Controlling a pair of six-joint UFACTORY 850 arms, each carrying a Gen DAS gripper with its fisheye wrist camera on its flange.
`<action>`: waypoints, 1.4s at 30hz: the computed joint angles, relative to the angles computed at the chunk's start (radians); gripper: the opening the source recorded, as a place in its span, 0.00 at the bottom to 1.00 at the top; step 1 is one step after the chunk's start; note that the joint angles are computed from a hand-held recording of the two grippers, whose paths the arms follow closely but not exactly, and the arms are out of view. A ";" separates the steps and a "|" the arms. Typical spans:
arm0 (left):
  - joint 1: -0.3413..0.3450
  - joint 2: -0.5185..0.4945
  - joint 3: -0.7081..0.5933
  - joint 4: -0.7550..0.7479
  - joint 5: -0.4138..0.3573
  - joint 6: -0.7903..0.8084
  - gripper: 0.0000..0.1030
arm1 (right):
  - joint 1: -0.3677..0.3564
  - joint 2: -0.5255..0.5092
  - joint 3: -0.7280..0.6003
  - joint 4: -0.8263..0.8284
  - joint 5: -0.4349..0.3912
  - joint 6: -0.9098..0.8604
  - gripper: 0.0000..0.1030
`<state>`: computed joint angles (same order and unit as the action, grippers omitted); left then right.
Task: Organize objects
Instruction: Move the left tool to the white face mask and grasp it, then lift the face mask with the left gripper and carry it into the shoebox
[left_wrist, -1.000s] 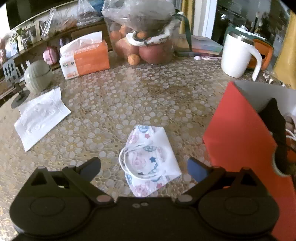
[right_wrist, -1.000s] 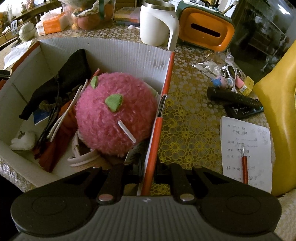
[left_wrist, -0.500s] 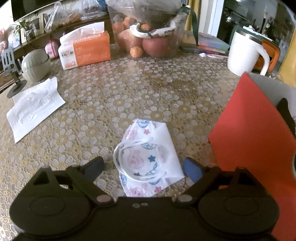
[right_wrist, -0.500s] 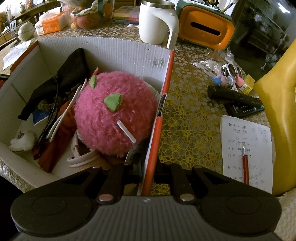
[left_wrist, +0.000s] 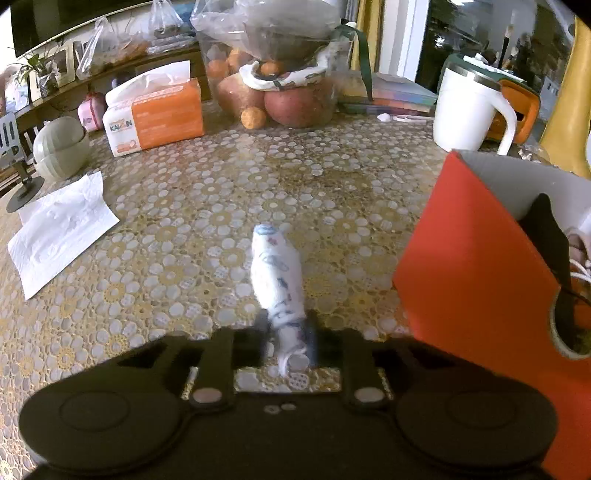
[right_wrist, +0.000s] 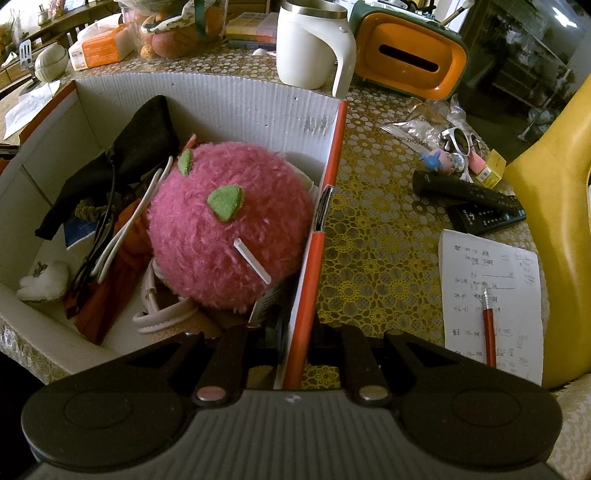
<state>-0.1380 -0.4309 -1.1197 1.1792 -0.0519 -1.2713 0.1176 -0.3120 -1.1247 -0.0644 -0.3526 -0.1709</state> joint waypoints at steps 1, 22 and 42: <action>0.000 0.002 0.001 -0.051 -0.001 0.049 0.09 | 0.000 0.000 0.001 -0.005 0.001 0.005 0.11; -0.034 0.245 0.137 -0.805 -0.016 0.816 0.09 | 0.017 -0.020 -0.006 -0.142 0.007 0.151 0.11; -0.166 0.313 0.132 -1.345 -0.033 1.385 0.09 | 0.021 -0.022 -0.005 -0.170 0.013 0.186 0.11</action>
